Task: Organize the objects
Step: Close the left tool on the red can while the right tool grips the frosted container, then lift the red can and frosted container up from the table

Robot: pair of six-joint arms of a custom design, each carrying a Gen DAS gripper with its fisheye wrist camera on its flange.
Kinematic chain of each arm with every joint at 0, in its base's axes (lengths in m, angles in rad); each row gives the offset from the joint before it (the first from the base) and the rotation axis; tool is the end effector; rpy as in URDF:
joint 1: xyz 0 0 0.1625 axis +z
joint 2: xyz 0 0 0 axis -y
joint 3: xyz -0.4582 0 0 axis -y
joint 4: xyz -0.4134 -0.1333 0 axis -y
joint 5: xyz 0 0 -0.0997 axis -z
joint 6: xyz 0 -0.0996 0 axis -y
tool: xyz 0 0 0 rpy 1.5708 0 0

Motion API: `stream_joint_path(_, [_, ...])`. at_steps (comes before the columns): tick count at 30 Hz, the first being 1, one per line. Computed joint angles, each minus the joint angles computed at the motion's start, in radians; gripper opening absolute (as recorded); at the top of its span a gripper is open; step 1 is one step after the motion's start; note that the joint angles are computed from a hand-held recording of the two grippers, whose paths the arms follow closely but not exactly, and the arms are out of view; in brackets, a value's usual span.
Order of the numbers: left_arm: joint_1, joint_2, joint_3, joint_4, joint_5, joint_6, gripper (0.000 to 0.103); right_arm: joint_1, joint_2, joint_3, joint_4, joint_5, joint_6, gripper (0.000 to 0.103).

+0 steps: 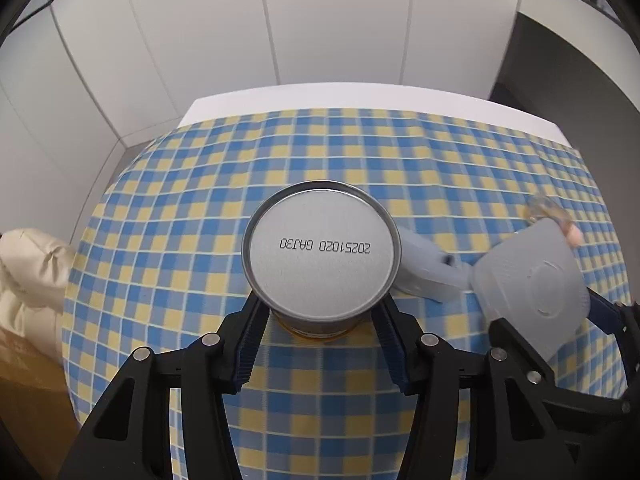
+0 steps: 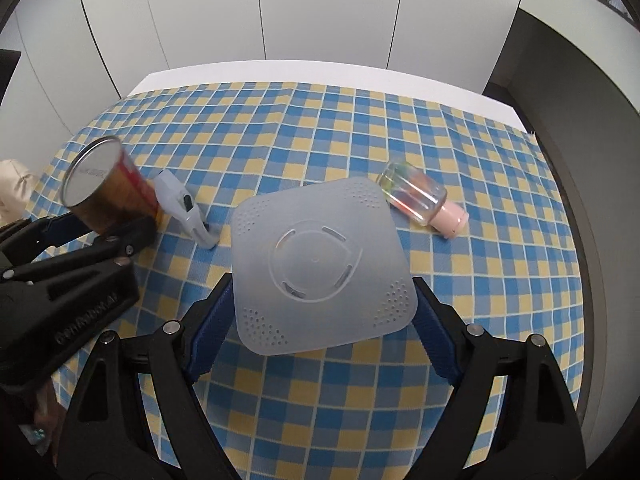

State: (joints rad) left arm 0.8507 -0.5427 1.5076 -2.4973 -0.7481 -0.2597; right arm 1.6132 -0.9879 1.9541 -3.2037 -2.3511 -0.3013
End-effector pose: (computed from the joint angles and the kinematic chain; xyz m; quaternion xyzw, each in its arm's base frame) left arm -0.3229 -0.6809 -0.0122 0.2166 0.8905 -0.1726 0.3610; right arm 0.0890 -0.6061 0.2109 0.0268 -0.8823 0.2537 0.3954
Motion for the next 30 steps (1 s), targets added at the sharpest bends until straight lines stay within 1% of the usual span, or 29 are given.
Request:
stream_joint_path(3, [-0.012,-0.003,0.007,0.003,0.012,-0.010,0.053,0.000,-0.008,-0.003,0.006,0.002,-0.002,0.085])
stream_joint_path(6, [-0.022,-0.010,0.011,0.023,0.022,-0.025,0.053,-0.004,-0.039,0.012,0.013,0.010,-0.001,0.085])
stream_joint_path(17, [-0.043,-0.055,0.046,0.041,0.043,-0.055,0.053,-0.012,-0.064,0.022,0.005,0.011,0.004,0.085])
stream_joint_path(24, [-0.073,-0.086,0.069,0.080,0.051,-0.096,0.053,0.009,-0.089,0.034,0.008,0.003,0.016,0.085])
stream_joint_path(27, [-0.090,-0.098,0.071,0.103,0.062,-0.121,0.053,0.019,-0.110,0.038,0.039,0.017,0.043,0.085])
stream_joint_path(30, [-0.102,-0.115,0.067,0.124,0.065,-0.137,0.053,0.038,-0.123,0.039,0.054,0.008,0.057,0.085])
